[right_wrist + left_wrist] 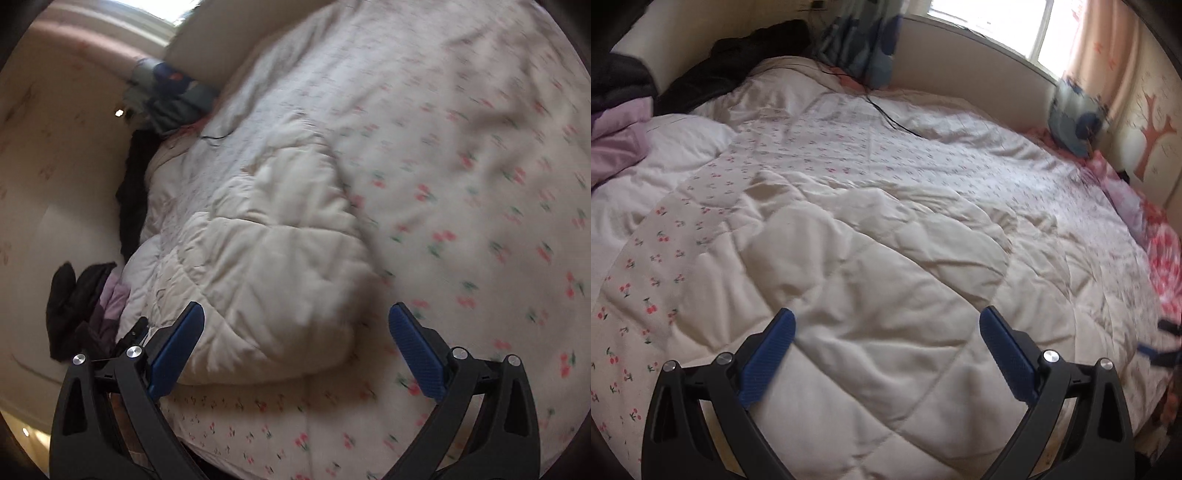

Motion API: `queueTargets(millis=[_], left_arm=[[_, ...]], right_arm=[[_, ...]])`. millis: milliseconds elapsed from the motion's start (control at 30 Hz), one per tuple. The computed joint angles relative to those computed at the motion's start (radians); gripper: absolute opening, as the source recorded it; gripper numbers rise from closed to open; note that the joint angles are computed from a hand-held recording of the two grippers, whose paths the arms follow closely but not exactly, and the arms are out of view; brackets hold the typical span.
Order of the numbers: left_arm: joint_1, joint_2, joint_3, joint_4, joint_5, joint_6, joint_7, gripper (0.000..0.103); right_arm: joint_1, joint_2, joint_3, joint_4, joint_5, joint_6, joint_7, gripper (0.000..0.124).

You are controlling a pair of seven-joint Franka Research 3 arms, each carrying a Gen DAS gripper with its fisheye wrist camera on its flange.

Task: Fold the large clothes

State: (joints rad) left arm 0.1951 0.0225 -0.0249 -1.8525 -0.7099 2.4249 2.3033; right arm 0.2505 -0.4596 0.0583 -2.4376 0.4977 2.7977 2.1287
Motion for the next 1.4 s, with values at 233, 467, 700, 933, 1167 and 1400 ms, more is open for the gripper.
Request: queueTargets(millis=[233,467,700,933,1167,1400], left_arm=[[0.079,0.027,0.042,0.098,-0.117,-0.13,-0.128,0.096],[0.188,0.072,0.084,0.198,-0.128,-0.314,-0.232,0.096],[0.338,0.228,0.053,0.377,-0.157,-0.778,-0.311,0.096],[0.361,0.274,-0.006,0.385,-0.171,-1.01,-0.322,0.096],[0.314,0.195,0.005,0.199,-0.313,-0.808,-0.433,0.096],[0.225,0.117,0.016,0.125,-0.188,-0.677,-0.338,0.096]], right_arm=[[0.157,0.052,-0.11,0.036,0.254,-0.009,-0.195,0.097],[0.13,0.181,-0.057,0.149,0.36,0.006,-0.235,0.097],[0.201,0.2,-0.087,0.252,0.667,0.12,-0.517,0.097],[0.162,0.225,-0.048,0.302,0.69,0.121,-0.536,0.097],[0.119,0.166,-0.021,0.172,0.541,0.082,-0.389,0.097],[0.145,0.201,-0.069,0.135,0.583,0.007,-0.404,0.097]])
